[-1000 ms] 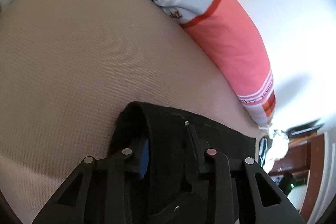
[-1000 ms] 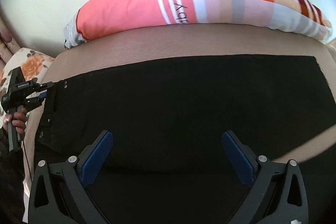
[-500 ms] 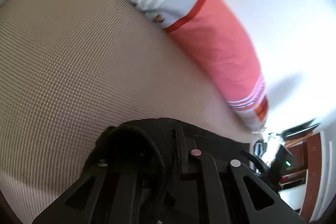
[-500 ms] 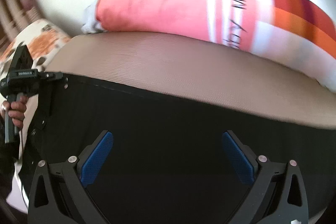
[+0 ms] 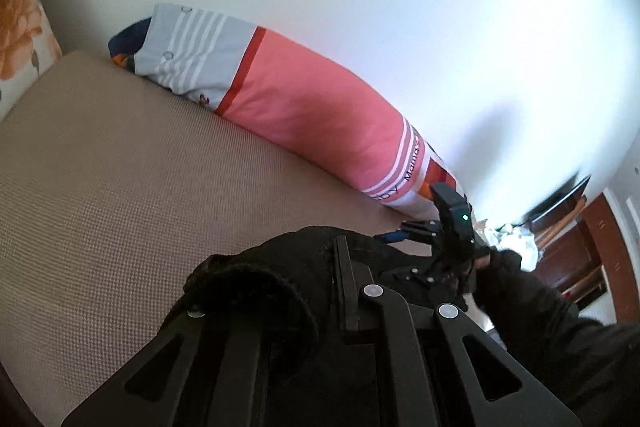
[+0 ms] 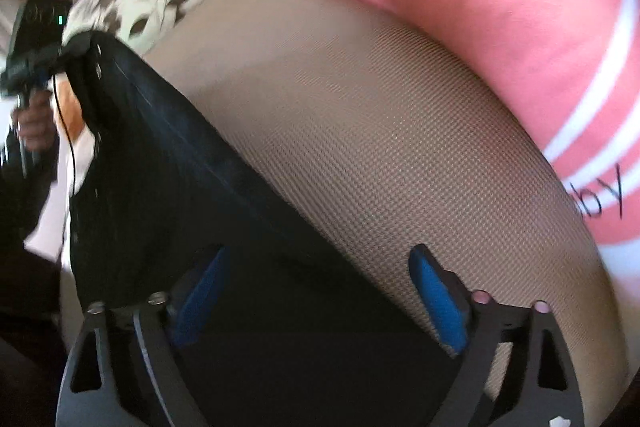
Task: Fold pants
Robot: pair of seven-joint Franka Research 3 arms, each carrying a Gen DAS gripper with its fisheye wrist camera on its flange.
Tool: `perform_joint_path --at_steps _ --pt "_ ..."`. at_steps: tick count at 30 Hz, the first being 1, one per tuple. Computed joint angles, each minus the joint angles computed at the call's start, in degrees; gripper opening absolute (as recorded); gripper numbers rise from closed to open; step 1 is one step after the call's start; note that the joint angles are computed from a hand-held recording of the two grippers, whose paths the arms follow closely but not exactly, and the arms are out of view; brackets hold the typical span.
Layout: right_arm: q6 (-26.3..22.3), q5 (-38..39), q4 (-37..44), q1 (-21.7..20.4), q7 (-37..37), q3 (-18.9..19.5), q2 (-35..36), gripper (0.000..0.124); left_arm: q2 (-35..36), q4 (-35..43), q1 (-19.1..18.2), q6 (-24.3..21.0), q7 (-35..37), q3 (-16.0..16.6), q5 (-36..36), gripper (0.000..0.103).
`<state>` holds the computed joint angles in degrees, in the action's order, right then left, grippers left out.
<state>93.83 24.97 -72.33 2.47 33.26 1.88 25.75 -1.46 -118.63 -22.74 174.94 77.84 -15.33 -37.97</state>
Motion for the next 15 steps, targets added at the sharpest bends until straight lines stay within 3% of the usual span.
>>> perform_joint_path --at_steps 5,8,12,15 --pt "-10.04 -4.05 11.66 0.04 -2.24 0.2 7.21 0.058 -1.53 -1.84 0.33 0.09 -6.8 0.06 7.37 0.01" --pt "-12.55 -6.76 14.26 -0.19 -4.44 -0.39 8.73 0.047 -1.5 -1.83 0.22 -0.27 -9.98 0.47 10.85 0.01" --pt "-11.73 -8.64 13.48 -0.72 -5.97 -1.19 8.27 0.032 -1.46 -1.85 0.53 -1.01 -14.17 0.63 15.06 0.01" --pt "-5.97 -9.49 5.64 -0.32 -6.54 -1.74 3.36 0.017 -1.18 -1.35 0.8 -1.97 -16.31 0.7 17.6 0.01"
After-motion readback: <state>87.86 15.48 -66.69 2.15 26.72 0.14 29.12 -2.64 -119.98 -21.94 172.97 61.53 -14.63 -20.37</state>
